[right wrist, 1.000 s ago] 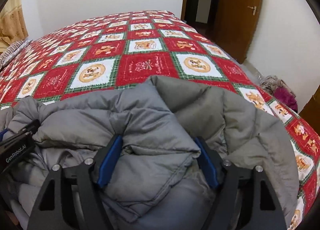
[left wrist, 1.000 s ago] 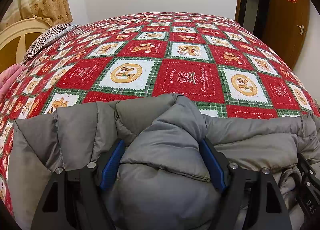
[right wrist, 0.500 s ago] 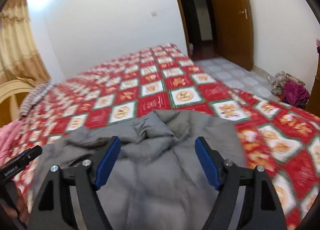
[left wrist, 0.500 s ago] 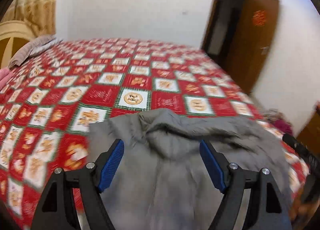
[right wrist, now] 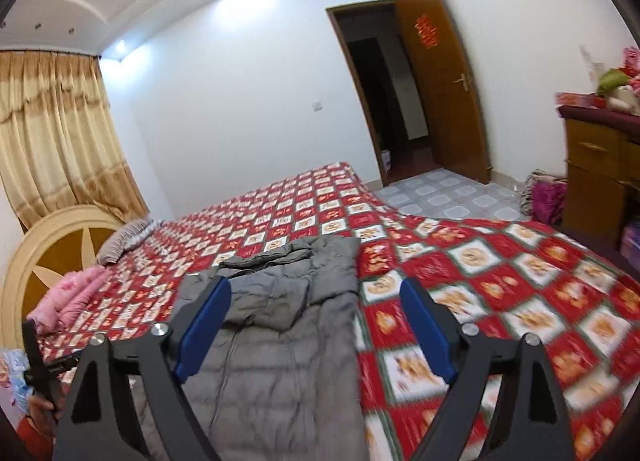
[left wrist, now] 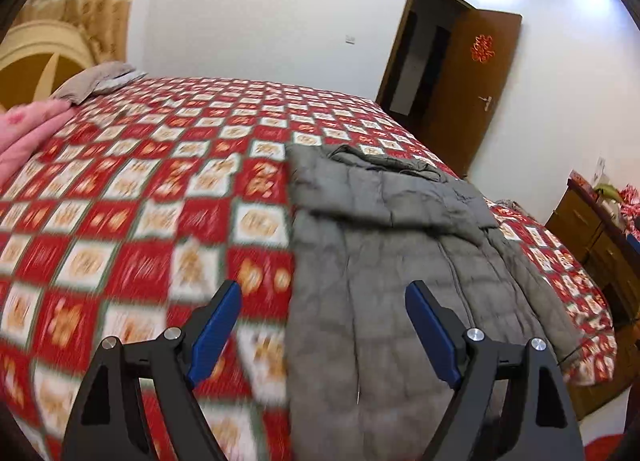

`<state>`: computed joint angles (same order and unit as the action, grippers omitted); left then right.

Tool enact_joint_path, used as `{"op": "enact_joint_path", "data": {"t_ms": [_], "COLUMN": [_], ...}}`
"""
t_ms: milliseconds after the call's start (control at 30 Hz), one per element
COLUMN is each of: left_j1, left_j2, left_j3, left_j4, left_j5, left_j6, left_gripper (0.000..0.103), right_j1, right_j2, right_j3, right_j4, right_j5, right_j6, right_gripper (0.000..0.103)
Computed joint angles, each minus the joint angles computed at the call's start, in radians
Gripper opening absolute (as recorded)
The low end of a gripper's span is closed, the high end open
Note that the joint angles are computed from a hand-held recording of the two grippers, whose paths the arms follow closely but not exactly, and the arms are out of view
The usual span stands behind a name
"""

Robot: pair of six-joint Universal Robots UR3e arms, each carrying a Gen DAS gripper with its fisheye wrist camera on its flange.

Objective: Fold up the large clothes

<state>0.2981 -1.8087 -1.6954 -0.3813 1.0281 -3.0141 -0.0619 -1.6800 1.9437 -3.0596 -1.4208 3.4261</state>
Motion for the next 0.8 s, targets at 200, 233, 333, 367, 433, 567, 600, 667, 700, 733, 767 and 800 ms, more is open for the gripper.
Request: {"op": "enact_joint_path", "data": {"t_ms": [200, 233, 333, 367, 433, 567, 600, 667, 700, 733, 767, 800], "left_j1": [0.155, 0.178, 0.181, 0.164, 0.14, 0.048, 0.037, 0.016, 0.015, 0.013, 0.016, 0.025], "left_j2": [0.262, 0.292, 0.306, 0.289, 0.259, 0.111, 0.09, 0.013, 0.0, -0.033, -0.047, -0.064], "left_j3": [-0.192, -0.229, -0.327, -0.341, -0.368, -0.342, -0.34, -0.308, -0.307, -0.296, -0.295, -0.296], "left_j4": [-0.109, -0.109, -0.019, -0.004, 0.018, 0.041, 0.047, 0.038, 0.035, 0.032, 0.028, 0.019], "left_j5": [-0.138, -0.167, -0.174, -0.166, -0.147, -0.072, -0.061, -0.035, -0.033, -0.027, -0.033, -0.052], "left_j6": [0.129, 0.147, 0.141, 0.146, 0.161, 0.16, 0.154, 0.136, 0.129, 0.11, 0.098, 0.089], "left_gripper": [0.087, 0.09, 0.093, 0.093, 0.093, 0.093, 0.093, 0.093, 0.093, 0.093, 0.093, 0.093], "right_j1": [-0.073, -0.073, 0.02, 0.054, 0.091, 0.158, 0.16, 0.169, 0.172, 0.183, 0.189, 0.192], "right_j2": [-0.375, -0.395, -0.342, -0.321, -0.228, -0.009, 0.026, 0.053, 0.074, 0.09, 0.106, 0.135], "right_j3": [0.095, 0.105, 0.144, 0.17, 0.201, 0.211, 0.215, 0.249, 0.253, 0.252, 0.254, 0.241], "right_j4": [0.233, 0.246, 0.198, 0.176, 0.148, 0.078, 0.068, 0.046, 0.051, 0.056, 0.054, 0.059], "right_j5": [0.08, 0.081, -0.025, -0.068, -0.091, -0.168, -0.168, -0.181, -0.192, -0.21, -0.221, -0.231], "right_j6": [-0.097, -0.114, -0.153, -0.144, -0.138, -0.087, -0.08, -0.071, -0.077, -0.075, -0.076, -0.079], "right_gripper": [0.092, 0.096, 0.101, 0.101, 0.1, 0.09, 0.09, 0.09, 0.09, 0.09, 0.09, 0.09]}}
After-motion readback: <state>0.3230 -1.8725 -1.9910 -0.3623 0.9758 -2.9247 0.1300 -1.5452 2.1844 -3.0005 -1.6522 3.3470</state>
